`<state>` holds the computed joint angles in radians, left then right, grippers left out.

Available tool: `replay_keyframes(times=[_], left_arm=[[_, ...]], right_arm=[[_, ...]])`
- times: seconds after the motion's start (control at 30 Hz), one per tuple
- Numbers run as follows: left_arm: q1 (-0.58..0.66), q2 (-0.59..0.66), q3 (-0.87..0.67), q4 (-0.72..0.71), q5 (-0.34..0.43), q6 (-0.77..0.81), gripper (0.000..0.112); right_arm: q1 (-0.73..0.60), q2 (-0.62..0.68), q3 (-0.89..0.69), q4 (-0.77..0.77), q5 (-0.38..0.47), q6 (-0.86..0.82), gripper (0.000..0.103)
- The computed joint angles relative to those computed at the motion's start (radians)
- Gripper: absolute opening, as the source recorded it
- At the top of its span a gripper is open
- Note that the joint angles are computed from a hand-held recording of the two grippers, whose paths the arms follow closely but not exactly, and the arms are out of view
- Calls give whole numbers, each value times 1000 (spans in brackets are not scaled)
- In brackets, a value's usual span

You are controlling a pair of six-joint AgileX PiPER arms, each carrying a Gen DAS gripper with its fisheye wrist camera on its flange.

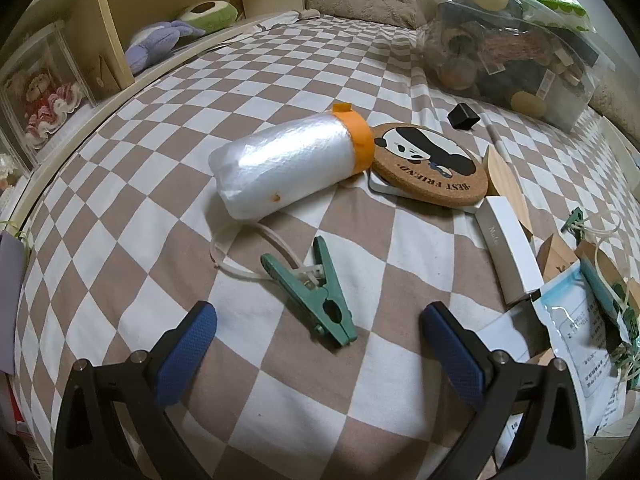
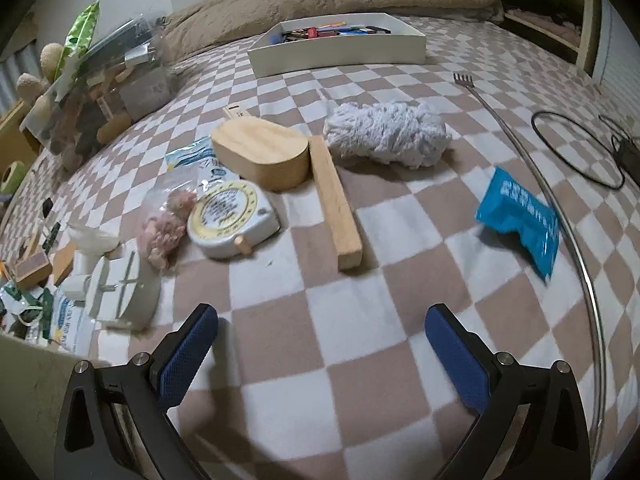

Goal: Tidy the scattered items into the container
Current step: 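Move left tool to a green clothespin while right tool approaches the light wooden stick, then close left tool on the green clothespin while right tool grasps the wooden stick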

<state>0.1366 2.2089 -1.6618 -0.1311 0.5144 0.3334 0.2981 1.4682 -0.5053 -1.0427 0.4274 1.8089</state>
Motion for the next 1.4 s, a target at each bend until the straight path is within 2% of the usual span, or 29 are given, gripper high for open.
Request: replay_keyframes(times=[0.03,0.1,0.13,0.3,0.33,0.43,0.57,0.63,0.83,1.1,1.13,1.27,1.3,1.4], left_arm=[[0,0,0,0,0,0,103],[0,1,-2,-1,1,1,103],[0,1,-2,-1,1,1,103],[4,-4,12,-33,-11,25,103],[6,-4,9,-41,-8,33,103],[9,-7,10,-60,-8,51,102],[10,-16,15,-76,-3,79,101],[12,-25,27,-88,-10,94,96],[29,-38,43,-185,-13,176,78],[45,-45,48,-254,-12,214,39],[46,-45,47,-263,-9,221,37],[38,-54,63,-271,-12,249,20],[34,-57,67,-266,-11,251,19],[22,-67,83,-232,-18,241,19]], right_arm=[[-4,6,-5,-5,-1,-7,102],[-15,11,-15,-22,9,-10,91],[-24,6,-12,-41,7,5,82],[-99,-28,26,-144,-63,97,51],[-114,-35,33,-168,-81,116,48],[-134,-37,37,-207,-110,137,45],[-119,6,-11,-169,-88,62,37],[-113,32,-36,-155,-75,31,35],[-128,60,-61,-149,-72,-6,32],[-152,112,-121,-116,-68,-89,30],[-159,116,-125,-117,-72,-92,30],[-158,124,-124,-175,-78,-41,22],[-157,122,-119,-198,-83,-19,18],[-159,108,-100,-255,-98,43,16]])
